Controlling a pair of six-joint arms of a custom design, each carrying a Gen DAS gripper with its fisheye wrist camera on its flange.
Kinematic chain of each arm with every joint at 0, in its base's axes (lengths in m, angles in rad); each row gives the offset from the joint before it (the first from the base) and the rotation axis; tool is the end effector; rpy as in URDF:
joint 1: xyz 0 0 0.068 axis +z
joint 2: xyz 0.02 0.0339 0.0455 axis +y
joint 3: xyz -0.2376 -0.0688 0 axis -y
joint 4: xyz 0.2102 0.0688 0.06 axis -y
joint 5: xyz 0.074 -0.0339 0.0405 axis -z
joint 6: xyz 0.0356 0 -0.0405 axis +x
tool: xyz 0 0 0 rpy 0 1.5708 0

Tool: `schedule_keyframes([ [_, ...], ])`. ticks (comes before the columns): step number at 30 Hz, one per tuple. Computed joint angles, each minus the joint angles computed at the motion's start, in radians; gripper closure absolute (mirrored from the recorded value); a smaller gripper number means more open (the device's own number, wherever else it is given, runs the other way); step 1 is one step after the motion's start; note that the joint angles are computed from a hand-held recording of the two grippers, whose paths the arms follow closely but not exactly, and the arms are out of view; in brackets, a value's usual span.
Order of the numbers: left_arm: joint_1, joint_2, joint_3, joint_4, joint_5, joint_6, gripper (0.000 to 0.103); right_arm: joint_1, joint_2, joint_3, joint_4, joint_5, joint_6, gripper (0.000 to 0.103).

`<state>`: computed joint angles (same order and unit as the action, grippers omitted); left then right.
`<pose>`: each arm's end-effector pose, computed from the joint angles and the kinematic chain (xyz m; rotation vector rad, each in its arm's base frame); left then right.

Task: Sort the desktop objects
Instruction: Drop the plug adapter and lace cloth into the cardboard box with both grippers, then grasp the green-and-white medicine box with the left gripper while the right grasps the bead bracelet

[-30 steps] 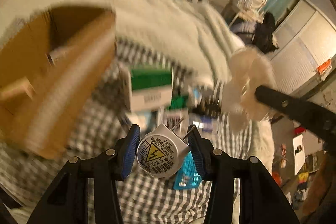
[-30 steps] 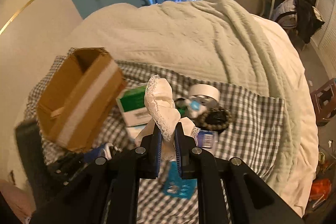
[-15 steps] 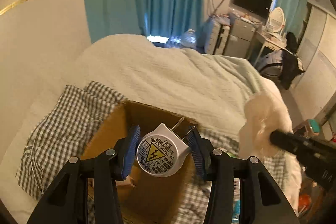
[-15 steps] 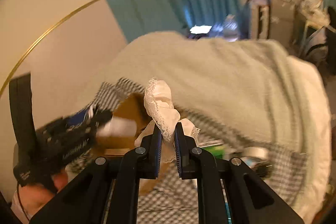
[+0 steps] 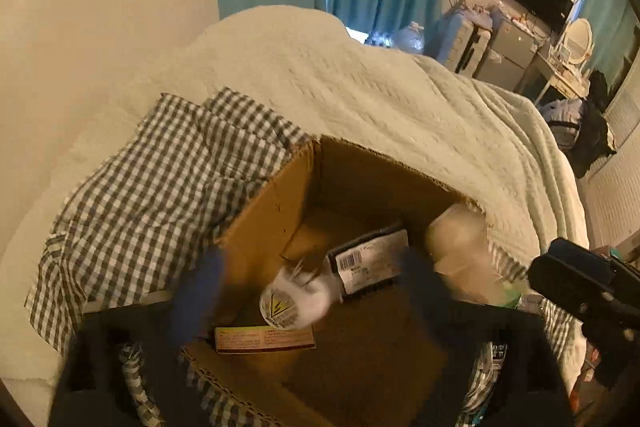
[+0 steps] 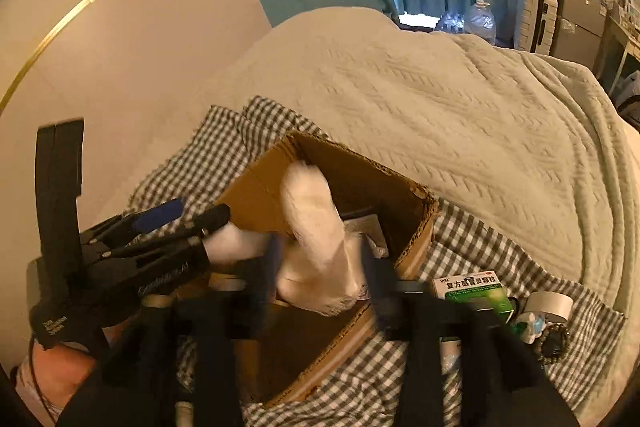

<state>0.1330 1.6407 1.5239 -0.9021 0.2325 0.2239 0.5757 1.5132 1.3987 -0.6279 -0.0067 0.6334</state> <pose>0.3077 0.0329 0.2931 0.2004 2.5480 -0.1652 0.2538 0.1650 0.3122 0.0656 2.3942 0.6051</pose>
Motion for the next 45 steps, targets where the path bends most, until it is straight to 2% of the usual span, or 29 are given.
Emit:
schedule_keyframes([
  [3, 0.002, -0.023, 0.000, 0.005, 0.034, 0.009, 0.001, 0.003, -0.040, -0.014, -0.022, 0.027, 0.000, 0.050],
  [8, -0.049, -0.117, -0.070, 0.001, 0.012, 0.003, 0.001, 0.000, -0.149, -0.061, -0.117, 0.104, -0.021, 0.050],
  [11, -0.115, -0.176, -0.112, -0.019, -0.011, -0.011, 0.001, -0.042, -0.262, -0.132, -0.168, 0.102, -0.018, 0.050],
  [14, -0.219, -0.276, -0.184, 0.000, -0.082, -0.060, 0.001, -0.110, -0.381, -0.198, -0.226, 0.093, -0.036, 0.050],
  [18, -0.381, -0.384, -0.257, -0.004, -0.126, -0.179, 0.000, -0.302, -0.537, -0.311, -0.295, -0.007, -0.117, 0.050],
  [21, -0.528, -0.395, -0.298, -0.026, -0.193, -0.282, 0.000, -0.475, -0.619, -0.396, -0.338, -0.100, -0.202, 0.049],
  [24, -0.670, -0.391, -0.389, 0.017, -0.236, -0.410, 0.000, -0.642, -0.654, -0.467, -0.372, -0.187, -0.318, 0.046],
  [29, -0.863, -0.277, -0.507, 0.128, -0.321, -0.575, 0.000, -0.877, -0.634, -0.562, -0.369, -0.301, -0.492, 0.040],
  [33, -0.946, -0.146, -0.547, 0.237, -0.389, -0.664, 0.000, -0.950, -0.563, -0.638, -0.316, -0.351, -0.517, 0.038],
  [35, -0.953, -0.100, -0.567, 0.311, -0.405, -0.701, 0.000, -0.964, -0.537, -0.674, -0.285, -0.349, -0.530, 0.033],
  [39, -0.911, 0.022, -0.539, 0.383, -0.344, -0.795, 0.000, -0.984, -0.450, -0.722, -0.188, -0.349, -0.528, 0.021],
  [41, -0.904, 0.065, -0.521, 0.406, -0.321, -0.828, 0.000, -0.989, -0.390, -0.739, -0.137, -0.366, -0.509, 0.021],
  [45, -0.941, 0.173, -0.430, 0.382, -0.388, -0.863, 0.000, -0.980, -0.249, -0.768, -0.013, -0.368, -0.473, 0.016],
])
